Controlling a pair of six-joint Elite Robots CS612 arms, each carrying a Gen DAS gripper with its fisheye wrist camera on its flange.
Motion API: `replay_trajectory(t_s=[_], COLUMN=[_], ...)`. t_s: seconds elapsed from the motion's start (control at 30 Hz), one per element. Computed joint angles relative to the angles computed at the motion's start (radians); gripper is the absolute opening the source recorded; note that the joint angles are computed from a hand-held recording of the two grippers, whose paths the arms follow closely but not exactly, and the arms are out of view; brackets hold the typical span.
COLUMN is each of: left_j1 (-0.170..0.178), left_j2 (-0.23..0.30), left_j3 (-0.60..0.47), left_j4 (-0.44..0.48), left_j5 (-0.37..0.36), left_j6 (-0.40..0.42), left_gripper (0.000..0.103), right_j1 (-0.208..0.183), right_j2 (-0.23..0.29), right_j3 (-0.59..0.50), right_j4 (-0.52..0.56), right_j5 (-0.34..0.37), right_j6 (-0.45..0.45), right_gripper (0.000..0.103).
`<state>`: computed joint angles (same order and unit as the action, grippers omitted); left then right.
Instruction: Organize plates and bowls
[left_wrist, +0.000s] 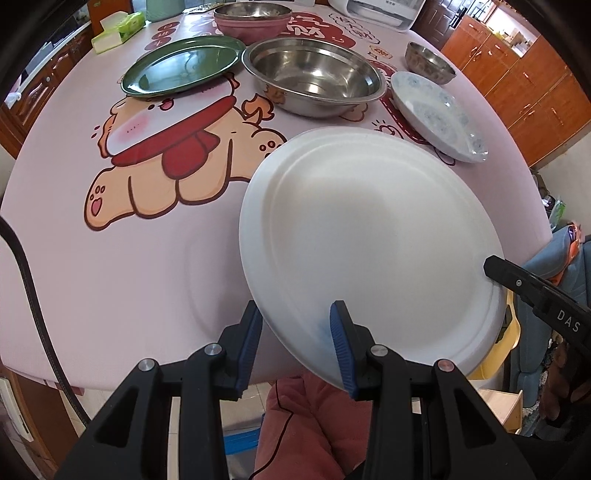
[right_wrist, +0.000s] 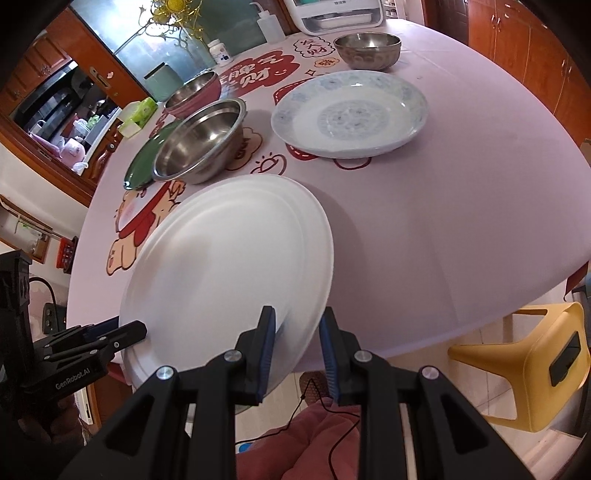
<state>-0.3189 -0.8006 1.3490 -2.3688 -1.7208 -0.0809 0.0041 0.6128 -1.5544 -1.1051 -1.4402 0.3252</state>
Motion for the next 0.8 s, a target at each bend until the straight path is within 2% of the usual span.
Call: replay_trajectory(t_s=[0.63,0.8], left_j1=[-0.028,-0.031], left_j2=[0.077,0.095], left_j3=[-0.137,-0.172], left_j4=[0.146,0.174], left_j5=[0.028,0.053], left_j6=[-0.038,-0.063], left_gripper=[0.036,0.037], right_j1=[-0.031,-0.037], right_j2=[-0.043,-0.055], right_j3=[0.096,0.122], right_j4=[0.044,0.070], right_j5=[0.021,0.052], right_j6=[-0.069,-0.094], right_gripper=[0.025,0.026])
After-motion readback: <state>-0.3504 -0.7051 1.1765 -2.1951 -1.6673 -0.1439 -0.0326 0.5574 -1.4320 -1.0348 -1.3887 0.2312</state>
